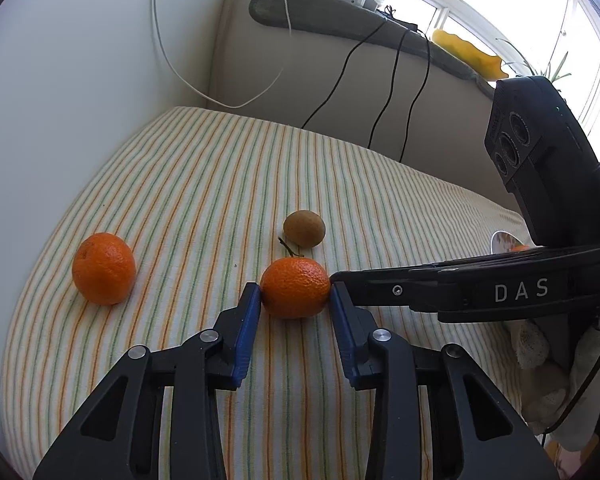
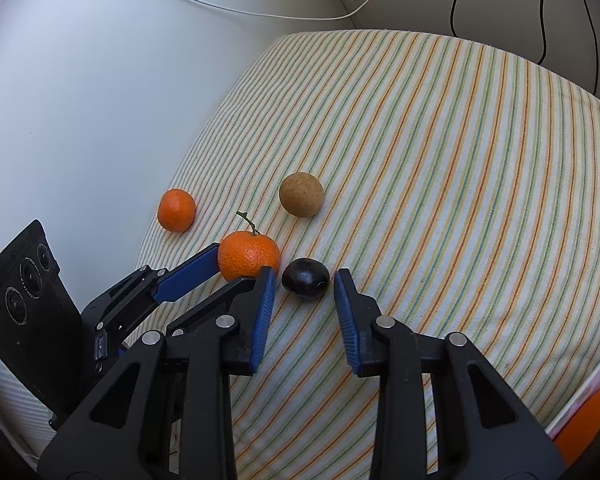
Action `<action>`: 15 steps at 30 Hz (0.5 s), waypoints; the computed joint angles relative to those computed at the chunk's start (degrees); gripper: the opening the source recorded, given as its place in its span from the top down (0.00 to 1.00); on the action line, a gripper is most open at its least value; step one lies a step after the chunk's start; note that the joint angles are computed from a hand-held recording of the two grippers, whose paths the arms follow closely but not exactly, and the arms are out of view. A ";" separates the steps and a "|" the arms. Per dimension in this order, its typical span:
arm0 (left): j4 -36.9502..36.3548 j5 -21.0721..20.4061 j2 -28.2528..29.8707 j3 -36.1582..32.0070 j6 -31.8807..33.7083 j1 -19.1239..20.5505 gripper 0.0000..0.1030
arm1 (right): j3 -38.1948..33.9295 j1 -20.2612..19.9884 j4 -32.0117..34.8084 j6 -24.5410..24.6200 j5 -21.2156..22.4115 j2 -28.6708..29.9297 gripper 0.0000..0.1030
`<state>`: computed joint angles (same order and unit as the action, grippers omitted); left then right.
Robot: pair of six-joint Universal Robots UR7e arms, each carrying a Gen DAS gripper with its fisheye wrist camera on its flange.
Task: Organize fruits
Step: 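Grasp the stemmed tangerine with the left tool while the right tool grasps the dark plum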
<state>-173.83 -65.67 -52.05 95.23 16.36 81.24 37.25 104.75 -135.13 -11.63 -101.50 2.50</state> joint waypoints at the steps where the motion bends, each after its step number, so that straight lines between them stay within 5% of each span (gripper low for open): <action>1: -0.08 0.04 0.06 -0.05 0.03 -0.03 0.67 | -0.14 0.06 -0.08 -0.05 0.00 0.11 0.75; 15: -2.08 0.08 -0.53 1.50 -0.37 -0.08 0.68 | 7.80 -0.47 -5.21 -0.46 0.83 -4.49 0.76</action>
